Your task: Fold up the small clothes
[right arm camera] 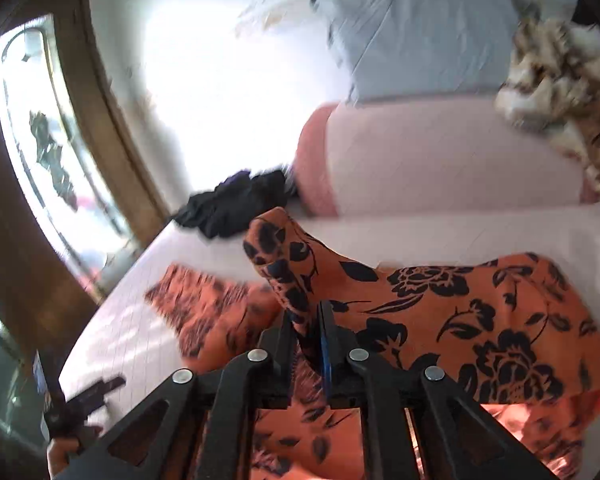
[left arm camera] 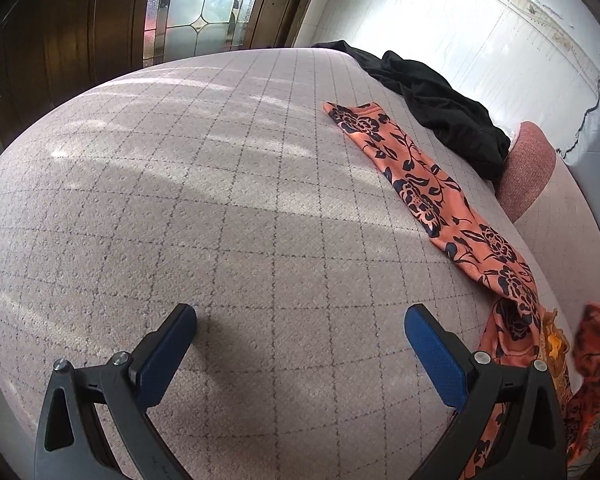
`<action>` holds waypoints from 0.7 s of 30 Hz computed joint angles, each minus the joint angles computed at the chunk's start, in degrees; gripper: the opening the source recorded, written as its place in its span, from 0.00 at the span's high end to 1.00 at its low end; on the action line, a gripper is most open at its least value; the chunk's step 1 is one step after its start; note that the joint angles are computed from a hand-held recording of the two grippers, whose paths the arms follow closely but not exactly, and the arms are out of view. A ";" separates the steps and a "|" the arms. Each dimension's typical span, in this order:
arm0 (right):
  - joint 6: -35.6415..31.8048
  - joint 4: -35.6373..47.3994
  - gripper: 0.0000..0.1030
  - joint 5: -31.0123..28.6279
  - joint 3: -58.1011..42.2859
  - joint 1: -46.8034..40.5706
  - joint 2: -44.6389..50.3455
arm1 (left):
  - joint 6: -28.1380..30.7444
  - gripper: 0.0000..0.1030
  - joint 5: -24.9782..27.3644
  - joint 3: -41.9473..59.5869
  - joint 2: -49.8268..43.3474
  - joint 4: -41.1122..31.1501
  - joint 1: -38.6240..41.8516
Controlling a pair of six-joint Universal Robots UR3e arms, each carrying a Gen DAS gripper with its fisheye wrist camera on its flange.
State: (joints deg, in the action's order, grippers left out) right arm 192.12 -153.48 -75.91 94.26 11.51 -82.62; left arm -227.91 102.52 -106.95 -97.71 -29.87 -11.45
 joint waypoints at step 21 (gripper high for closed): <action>-23.19 28.59 0.16 31.78 42.15 -50.90 -50.02 | 23.79 0.00 -1.58 29.36 -8.40 -10.60 -18.53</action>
